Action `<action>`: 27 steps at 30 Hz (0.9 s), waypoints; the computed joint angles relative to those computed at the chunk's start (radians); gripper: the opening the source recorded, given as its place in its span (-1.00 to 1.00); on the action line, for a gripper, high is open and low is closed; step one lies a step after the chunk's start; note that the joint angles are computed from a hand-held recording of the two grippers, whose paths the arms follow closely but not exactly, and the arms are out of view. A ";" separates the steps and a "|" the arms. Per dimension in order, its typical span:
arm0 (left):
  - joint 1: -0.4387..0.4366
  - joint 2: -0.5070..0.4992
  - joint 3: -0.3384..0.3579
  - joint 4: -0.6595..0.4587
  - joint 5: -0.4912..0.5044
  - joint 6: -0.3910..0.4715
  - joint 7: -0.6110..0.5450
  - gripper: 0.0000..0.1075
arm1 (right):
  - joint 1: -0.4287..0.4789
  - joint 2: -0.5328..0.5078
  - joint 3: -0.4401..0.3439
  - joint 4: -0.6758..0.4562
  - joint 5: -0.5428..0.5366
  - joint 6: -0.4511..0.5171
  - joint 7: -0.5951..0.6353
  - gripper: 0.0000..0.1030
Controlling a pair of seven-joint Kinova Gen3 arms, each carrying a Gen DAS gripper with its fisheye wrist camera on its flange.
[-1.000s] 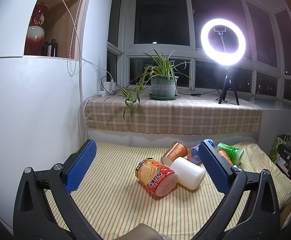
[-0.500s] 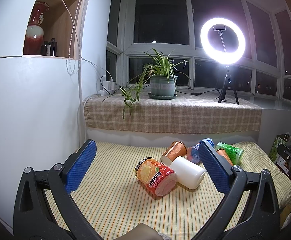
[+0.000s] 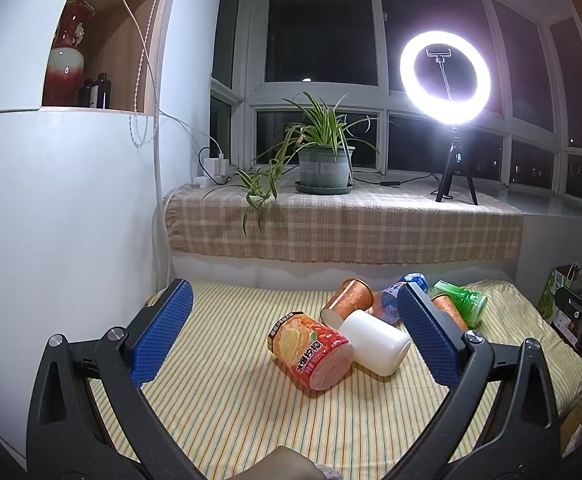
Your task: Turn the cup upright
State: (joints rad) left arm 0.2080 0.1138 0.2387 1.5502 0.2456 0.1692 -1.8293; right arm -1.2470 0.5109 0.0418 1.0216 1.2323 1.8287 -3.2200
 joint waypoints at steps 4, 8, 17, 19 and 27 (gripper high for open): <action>-0.006 0.002 0.005 0.002 0.007 0.004 -0.006 0.92 | 0.007 -0.003 -0.003 0.007 -0.008 -0.007 -0.003 0.58; -0.016 0.014 0.016 -0.011 0.024 0.027 -0.027 0.92 | 0.019 -0.010 -0.008 0.016 -0.020 -0.015 -0.006 0.58; -0.027 0.066 0.020 -0.094 0.060 0.119 -0.097 0.92 | 0.087 -0.058 -0.035 0.060 -0.052 -0.101 0.056 0.58; -0.031 0.073 0.022 -0.106 0.071 0.138 -0.111 0.92 | 0.114 -0.083 -0.045 0.087 -0.068 -0.137 0.057 0.58; -0.014 0.112 -0.003 -0.181 0.064 0.225 -0.122 0.92 | 0.273 -0.169 -0.096 0.150 -0.174 -0.282 0.211 0.58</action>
